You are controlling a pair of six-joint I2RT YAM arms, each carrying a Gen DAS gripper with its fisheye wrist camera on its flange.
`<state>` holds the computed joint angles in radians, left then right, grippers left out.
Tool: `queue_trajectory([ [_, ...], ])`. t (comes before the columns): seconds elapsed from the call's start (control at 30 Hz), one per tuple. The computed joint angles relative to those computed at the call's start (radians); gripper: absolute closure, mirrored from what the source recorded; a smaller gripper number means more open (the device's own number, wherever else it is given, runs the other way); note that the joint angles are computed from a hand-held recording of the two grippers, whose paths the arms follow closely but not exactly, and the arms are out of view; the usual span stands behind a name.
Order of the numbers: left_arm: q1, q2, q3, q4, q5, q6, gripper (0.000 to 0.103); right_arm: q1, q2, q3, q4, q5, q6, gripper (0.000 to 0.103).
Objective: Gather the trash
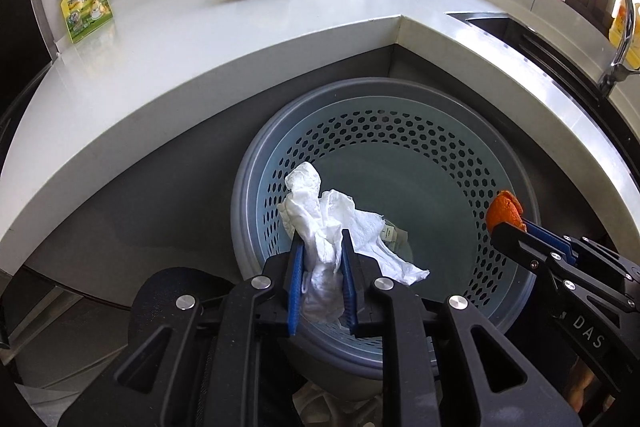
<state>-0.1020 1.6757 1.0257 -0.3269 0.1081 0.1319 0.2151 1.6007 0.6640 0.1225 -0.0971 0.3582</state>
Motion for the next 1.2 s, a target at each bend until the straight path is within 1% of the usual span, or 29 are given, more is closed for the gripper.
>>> queue_trajectory([
  [0.17,-0.001,0.003,-0.005,0.011,-0.009,-0.003,0.084,-0.011,0.017,0.015,-0.008,-0.009,-0.002,0.082],
  [0.23,0.000,0.002,-0.008,0.012,-0.010,-0.003,0.081,-0.014,0.019,0.016,-0.009,-0.009,-0.002,0.082],
  [0.3,0.001,0.000,-0.010,0.011,-0.009,-0.003,0.081,-0.017,0.018,0.017,-0.007,-0.008,0.000,0.082],
  [0.37,0.003,0.000,-0.011,0.010,-0.010,-0.005,0.076,-0.020,0.013,0.012,-0.002,-0.011,0.004,0.081],
  [0.4,0.006,-0.001,-0.012,0.010,-0.008,-0.007,0.072,-0.023,0.010,0.009,0.001,-0.019,0.007,0.080],
  [0.47,0.010,-0.007,-0.017,0.014,-0.008,-0.009,0.068,-0.027,-0.001,0.000,0.008,-0.024,0.010,0.073],
  [0.5,0.012,-0.010,-0.019,0.016,-0.009,-0.010,0.063,-0.027,-0.006,-0.002,0.008,-0.021,0.012,0.071],
  [0.53,0.014,-0.014,-0.021,0.019,-0.009,-0.011,0.058,-0.026,-0.010,-0.004,0.009,-0.018,0.013,0.066],
  [0.57,0.015,-0.019,-0.025,0.022,-0.010,-0.013,0.056,-0.027,-0.016,-0.009,0.011,-0.017,0.014,0.062],
  [0.67,0.017,-0.025,-0.027,0.024,-0.012,-0.015,0.052,-0.028,-0.028,-0.017,0.018,-0.015,0.017,0.059],
  [0.73,0.017,-0.025,-0.027,0.023,-0.013,-0.018,0.048,-0.029,-0.033,-0.020,0.019,-0.015,0.017,0.056],
  [0.77,0.018,-0.026,-0.027,0.023,-0.013,-0.020,0.047,-0.030,-0.037,-0.023,0.021,-0.015,0.017,0.054],
  [0.93,0.023,-0.028,-0.027,0.022,-0.011,-0.021,0.046,-0.033,-0.045,-0.030,0.022,-0.017,0.019,0.052],
  [1.2,0.039,-0.033,-0.024,0.025,-0.012,-0.022,0.044,-0.030,-0.057,-0.031,0.017,-0.018,0.022,0.041],
])
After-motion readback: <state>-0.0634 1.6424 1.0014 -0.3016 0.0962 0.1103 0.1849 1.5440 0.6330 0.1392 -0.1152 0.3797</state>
